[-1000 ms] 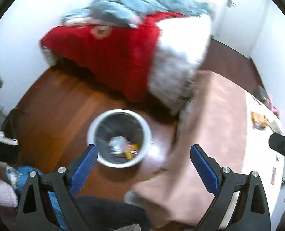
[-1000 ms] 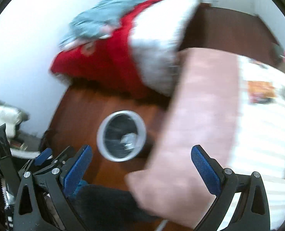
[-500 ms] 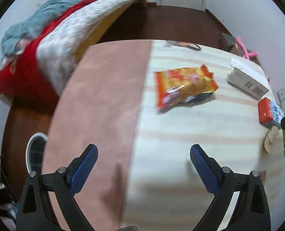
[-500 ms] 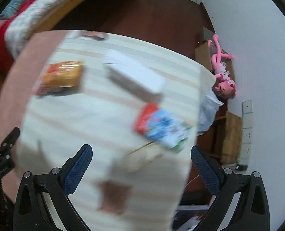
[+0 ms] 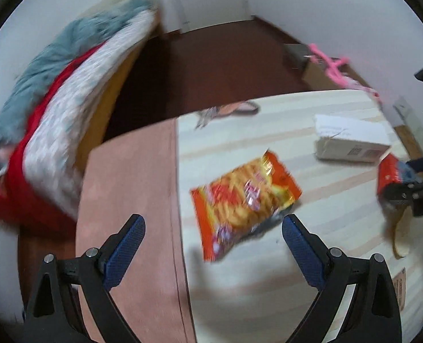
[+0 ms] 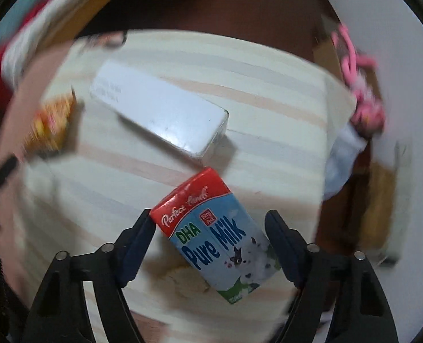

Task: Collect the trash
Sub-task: 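Grasp the orange snack bag with the left tool while the right tool grasps the Pure Milk carton, then carry the snack bag and milk carton to the bin and open both tools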

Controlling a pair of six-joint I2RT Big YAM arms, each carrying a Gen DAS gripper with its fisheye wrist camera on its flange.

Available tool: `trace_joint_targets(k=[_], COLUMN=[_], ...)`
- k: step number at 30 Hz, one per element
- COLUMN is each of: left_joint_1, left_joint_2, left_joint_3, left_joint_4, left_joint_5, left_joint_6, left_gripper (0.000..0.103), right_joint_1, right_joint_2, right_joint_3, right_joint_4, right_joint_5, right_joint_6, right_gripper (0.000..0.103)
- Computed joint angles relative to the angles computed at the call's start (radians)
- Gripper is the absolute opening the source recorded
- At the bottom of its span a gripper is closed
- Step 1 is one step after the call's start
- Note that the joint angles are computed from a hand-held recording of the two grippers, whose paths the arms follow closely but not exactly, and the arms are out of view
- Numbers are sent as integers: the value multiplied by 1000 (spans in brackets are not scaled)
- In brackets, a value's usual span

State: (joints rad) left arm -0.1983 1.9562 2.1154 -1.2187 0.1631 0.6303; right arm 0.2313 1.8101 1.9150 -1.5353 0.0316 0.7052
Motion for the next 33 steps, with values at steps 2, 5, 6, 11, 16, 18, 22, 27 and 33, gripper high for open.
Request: trace_joint_targets(k=[2, 5, 6, 11, 16, 18, 22, 27, 33], left_joint_1=[2, -11, -20, -53, -43, -28, -12, 20, 75], left_joint_2=[66, 197, 223, 225, 186, 164, 82, 8, -97], left_joint_3=[114, 329, 362, 304, 237, 209, 74, -21, -88], left_joint_4=[-98, -307, -343, -329, -294, -288, -182, -130, -97], left_joint_5=[43, 68, 58, -20, 11, 51, 33, 42, 96], left_joint_6=[70, 207, 263, 374, 289, 234, 137, -15, -102], left_gripper=[98, 98, 98, 83, 31, 18, 5, 4, 4], right_joint_1=[-11, -11, -7, 18, 40, 45, 71, 96, 138], right_joint_2=[-36, -47, -46, -10, 9, 8, 13, -4, -16], right_joint_3=[-50, -70, -69, -25, 5, 8, 15, 23, 82], right_joint_4=[68, 114, 114, 38, 6, 6, -2, 5, -17], right_joint_5=[-70, -108, -99, -42, 3, 12, 55, 100, 203], right_joint_6=[134, 158, 145, 81, 86, 93, 117, 179, 239], right_gripper=[77, 79, 79, 79, 71, 69, 67, 65, 64])
